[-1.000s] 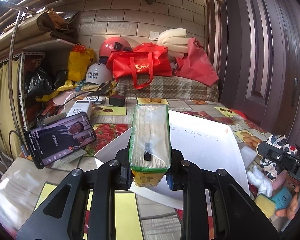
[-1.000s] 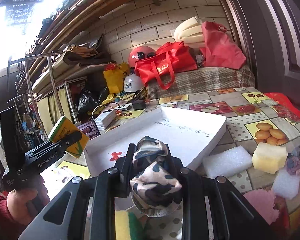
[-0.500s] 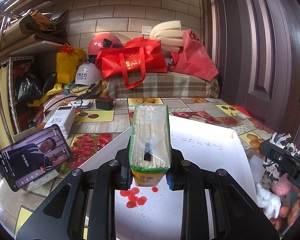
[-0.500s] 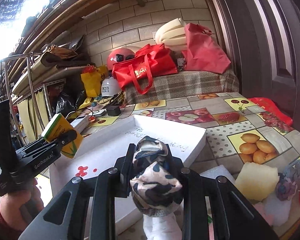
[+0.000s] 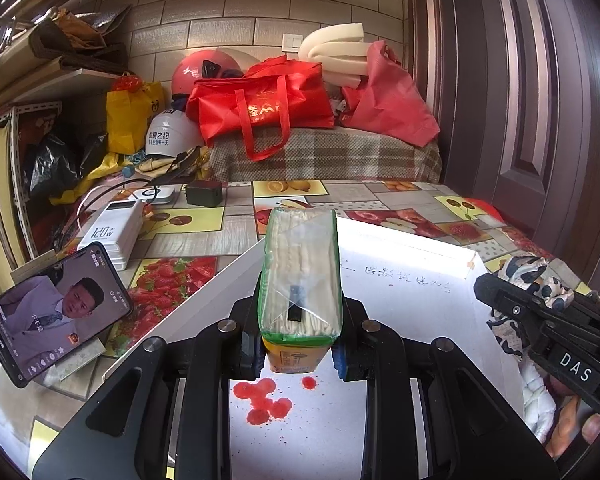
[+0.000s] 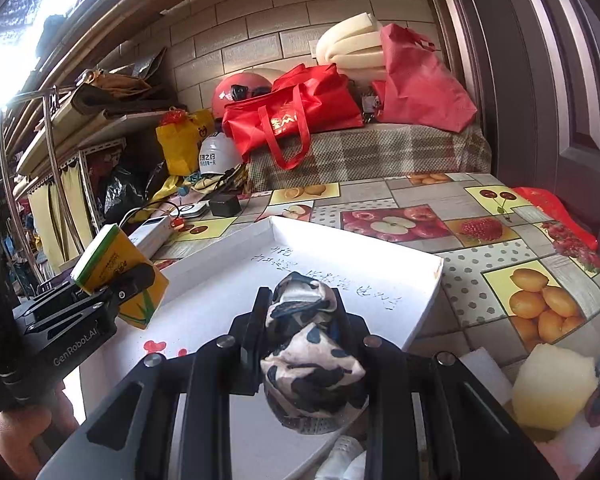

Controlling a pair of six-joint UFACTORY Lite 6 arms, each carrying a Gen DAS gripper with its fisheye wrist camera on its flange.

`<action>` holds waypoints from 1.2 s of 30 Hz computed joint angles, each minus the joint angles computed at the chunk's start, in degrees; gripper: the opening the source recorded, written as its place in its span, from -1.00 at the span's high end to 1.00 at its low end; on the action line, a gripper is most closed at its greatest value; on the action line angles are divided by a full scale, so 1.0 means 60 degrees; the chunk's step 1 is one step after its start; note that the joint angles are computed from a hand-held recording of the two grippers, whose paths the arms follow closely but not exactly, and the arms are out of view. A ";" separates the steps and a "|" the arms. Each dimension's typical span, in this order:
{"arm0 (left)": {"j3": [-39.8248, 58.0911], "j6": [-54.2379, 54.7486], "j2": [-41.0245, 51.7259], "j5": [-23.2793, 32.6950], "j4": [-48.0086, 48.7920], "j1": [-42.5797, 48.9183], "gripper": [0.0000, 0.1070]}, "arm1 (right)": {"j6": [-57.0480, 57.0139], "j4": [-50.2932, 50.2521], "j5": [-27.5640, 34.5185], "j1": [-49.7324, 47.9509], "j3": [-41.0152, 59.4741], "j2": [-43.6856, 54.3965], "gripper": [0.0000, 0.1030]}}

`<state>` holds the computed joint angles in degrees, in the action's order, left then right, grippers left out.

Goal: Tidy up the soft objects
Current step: 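Release the cloth into the white box with the right tool while the left tool releases the packet there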

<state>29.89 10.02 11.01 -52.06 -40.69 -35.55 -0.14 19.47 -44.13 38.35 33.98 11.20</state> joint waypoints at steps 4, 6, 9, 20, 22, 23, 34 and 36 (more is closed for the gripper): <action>0.0247 0.0323 0.0131 0.0287 -0.0128 0.0072 0.46 | -0.0617 0.0366 0.0375 0.0236 0.0399 0.0242 0.46; 0.0241 0.0291 0.0135 0.0251 -0.0291 0.0090 -0.29 | -0.0942 0.0692 0.0544 0.0293 0.0594 0.0359 0.07; 0.0178 0.0423 0.0148 -0.0132 -0.0986 -0.0107 -0.81 | -0.1148 0.1243 0.0207 0.0437 0.0398 0.0242 -0.86; -0.0241 0.0298 0.0039 -0.1155 -0.1478 -0.0538 -0.92 | -0.1077 0.1376 -0.0574 0.0653 -0.0063 -0.0070 -0.89; -0.0398 0.0145 -0.0017 -0.1381 -0.1465 -0.0607 -0.92 | -0.1114 0.1490 -0.0743 0.0738 -0.0194 -0.0150 -0.90; -0.0471 0.0061 -0.0054 -0.1471 -0.1442 -0.0623 -0.92 | -0.1154 0.1565 -0.0804 0.0788 -0.0230 -0.0174 -0.90; -0.1215 -0.0270 -0.0671 -0.1614 -0.1480 -0.0991 -0.92 | -0.0466 0.1344 -0.0921 0.0600 -0.1091 -0.0826 -0.90; -0.1299 -0.0270 -0.0755 -0.1663 -0.1613 -0.1121 -0.92 | -0.0406 0.1374 -0.0909 0.0586 -0.1225 -0.0945 -0.90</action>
